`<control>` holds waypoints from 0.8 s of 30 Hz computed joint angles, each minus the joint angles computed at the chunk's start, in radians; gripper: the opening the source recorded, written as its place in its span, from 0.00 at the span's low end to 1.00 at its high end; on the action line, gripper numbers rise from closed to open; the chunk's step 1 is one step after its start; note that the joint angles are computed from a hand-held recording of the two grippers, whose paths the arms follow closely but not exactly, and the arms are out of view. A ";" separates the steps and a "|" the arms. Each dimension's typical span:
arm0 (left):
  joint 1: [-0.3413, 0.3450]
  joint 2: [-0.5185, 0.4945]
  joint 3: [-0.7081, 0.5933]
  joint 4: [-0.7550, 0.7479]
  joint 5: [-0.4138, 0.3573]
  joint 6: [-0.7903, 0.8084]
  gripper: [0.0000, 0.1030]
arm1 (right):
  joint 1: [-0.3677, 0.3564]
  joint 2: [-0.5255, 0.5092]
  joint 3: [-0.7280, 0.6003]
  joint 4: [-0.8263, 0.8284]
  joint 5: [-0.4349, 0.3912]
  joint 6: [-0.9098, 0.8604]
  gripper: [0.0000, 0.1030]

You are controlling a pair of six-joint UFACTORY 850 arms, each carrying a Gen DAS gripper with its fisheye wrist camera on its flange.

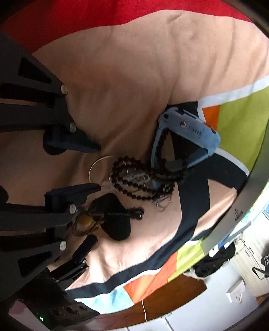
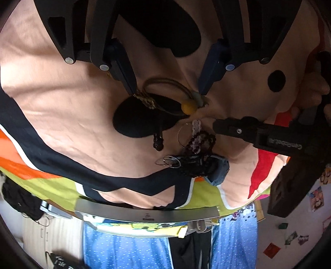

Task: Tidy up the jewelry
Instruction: 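Grasp the yellow-bead cord bracelet with the right tool while the left tool grasps silver hoop earrings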

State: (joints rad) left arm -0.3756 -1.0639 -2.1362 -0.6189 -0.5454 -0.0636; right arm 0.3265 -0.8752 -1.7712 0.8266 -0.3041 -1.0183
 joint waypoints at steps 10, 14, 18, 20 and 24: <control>-0.012 -0.093 -0.160 0.222 -0.101 -0.250 0.06 | -0.013 -0.119 -0.196 -0.050 -0.207 0.080 0.40; -0.010 -0.101 -0.174 0.237 -0.123 -0.265 0.03 | -0.013 -0.139 -0.226 -0.042 -0.235 0.079 0.31; -0.016 -0.097 -0.172 0.275 -0.122 -0.269 0.01 | -0.009 -0.140 -0.224 -0.039 -0.234 0.072 0.23; -0.017 -0.073 -0.136 0.272 -0.104 -0.263 0.01 | -0.011 -0.130 -0.208 -0.015 -0.223 0.053 0.23; -0.020 0.009 -0.012 0.275 -0.060 -0.256 0.00 | -0.020 -0.081 -0.129 0.083 -0.181 -0.018 0.23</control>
State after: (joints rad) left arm -0.3959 -1.0548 -2.1479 -0.3436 -0.6052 -0.3194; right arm 0.3066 -0.9564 -1.8998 0.9099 -0.4846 -1.0364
